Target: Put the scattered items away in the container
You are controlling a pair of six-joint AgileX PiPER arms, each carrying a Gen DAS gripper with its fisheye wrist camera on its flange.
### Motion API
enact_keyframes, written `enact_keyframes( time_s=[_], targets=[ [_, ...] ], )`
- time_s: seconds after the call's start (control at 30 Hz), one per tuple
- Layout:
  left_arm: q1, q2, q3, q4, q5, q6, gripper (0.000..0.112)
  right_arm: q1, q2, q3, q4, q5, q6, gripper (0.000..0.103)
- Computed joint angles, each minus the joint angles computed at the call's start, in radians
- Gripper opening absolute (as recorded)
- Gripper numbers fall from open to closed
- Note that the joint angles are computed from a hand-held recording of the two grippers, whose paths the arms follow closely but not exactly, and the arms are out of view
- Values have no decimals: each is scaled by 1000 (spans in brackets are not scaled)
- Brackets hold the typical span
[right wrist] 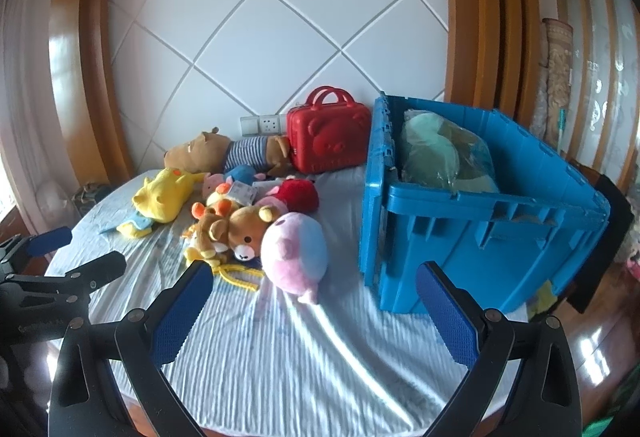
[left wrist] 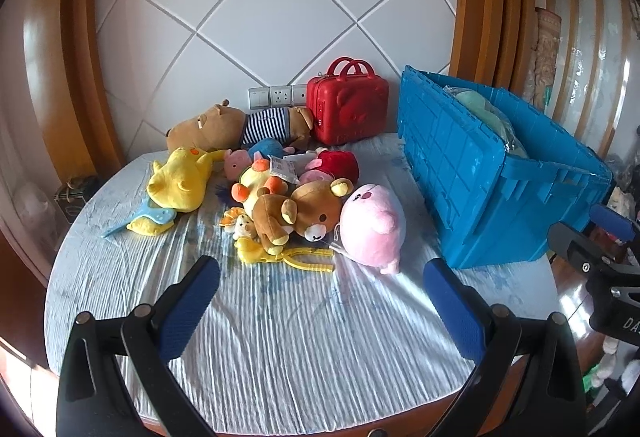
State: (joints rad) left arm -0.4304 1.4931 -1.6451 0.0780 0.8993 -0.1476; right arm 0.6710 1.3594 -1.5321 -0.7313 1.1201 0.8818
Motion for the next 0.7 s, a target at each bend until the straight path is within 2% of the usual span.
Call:
enact_keyframes(
  time_s=[0.27,0.7],
  targets=[
    [37,-4,9,-7,-6,3,103,21,31,-35,-6,11,8,103],
    [125,6,6,-138,2,159,103,63,89,-100,-32,65,59,103]
  ],
)
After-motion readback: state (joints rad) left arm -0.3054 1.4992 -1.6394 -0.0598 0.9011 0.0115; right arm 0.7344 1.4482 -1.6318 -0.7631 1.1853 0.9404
